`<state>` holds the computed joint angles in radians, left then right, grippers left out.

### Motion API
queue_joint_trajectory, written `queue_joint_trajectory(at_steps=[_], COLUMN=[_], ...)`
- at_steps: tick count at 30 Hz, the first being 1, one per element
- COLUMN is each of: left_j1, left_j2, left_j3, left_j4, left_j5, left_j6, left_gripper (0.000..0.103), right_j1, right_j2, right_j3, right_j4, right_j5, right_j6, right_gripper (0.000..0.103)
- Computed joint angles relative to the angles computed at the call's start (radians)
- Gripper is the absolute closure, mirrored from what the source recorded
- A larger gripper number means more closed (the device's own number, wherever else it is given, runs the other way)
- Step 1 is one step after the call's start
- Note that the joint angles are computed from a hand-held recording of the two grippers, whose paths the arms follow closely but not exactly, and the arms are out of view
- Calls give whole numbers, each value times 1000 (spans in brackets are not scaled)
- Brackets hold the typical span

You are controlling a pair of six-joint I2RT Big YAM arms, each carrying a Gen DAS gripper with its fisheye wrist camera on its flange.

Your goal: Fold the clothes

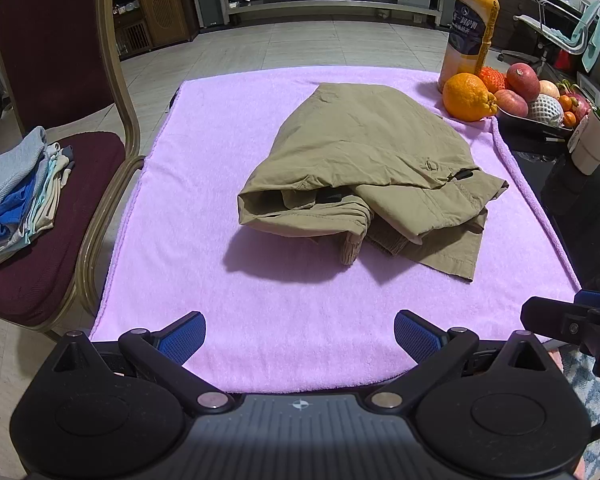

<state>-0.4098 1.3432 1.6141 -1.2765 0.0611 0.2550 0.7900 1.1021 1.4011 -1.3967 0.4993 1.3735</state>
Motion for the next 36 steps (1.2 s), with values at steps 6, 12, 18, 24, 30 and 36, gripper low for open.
queue_joint_trajectory(at_steps=[6,12,18,24,30,36], left_j1=[1,17,27,27,8,-1], left_j2=[1,29,95,145,165,175], left_j3=[1,18,42,38,36,44], left_j4=[-3,-21,-31,-79,-53,-28], left_j5=[3,23,-50,-13,19,13], left_j6=[2,21,17,0,-16,9], left_gripper=[1,1,14,32,16,18], right_j1=[1,-4,-34,-86,-165,-225], right_j2=[1,-8,-41,-63,-80,10], right_j3=[1,-15,-84,-210,-335,-371], right_j4=[-1,12,51,206,472,628], right_j5=[1,1,65,68,-31,-62], right_j6=[3,4,-61,-186,-280,-453], right_gripper=[13,13,12,36,48,48])
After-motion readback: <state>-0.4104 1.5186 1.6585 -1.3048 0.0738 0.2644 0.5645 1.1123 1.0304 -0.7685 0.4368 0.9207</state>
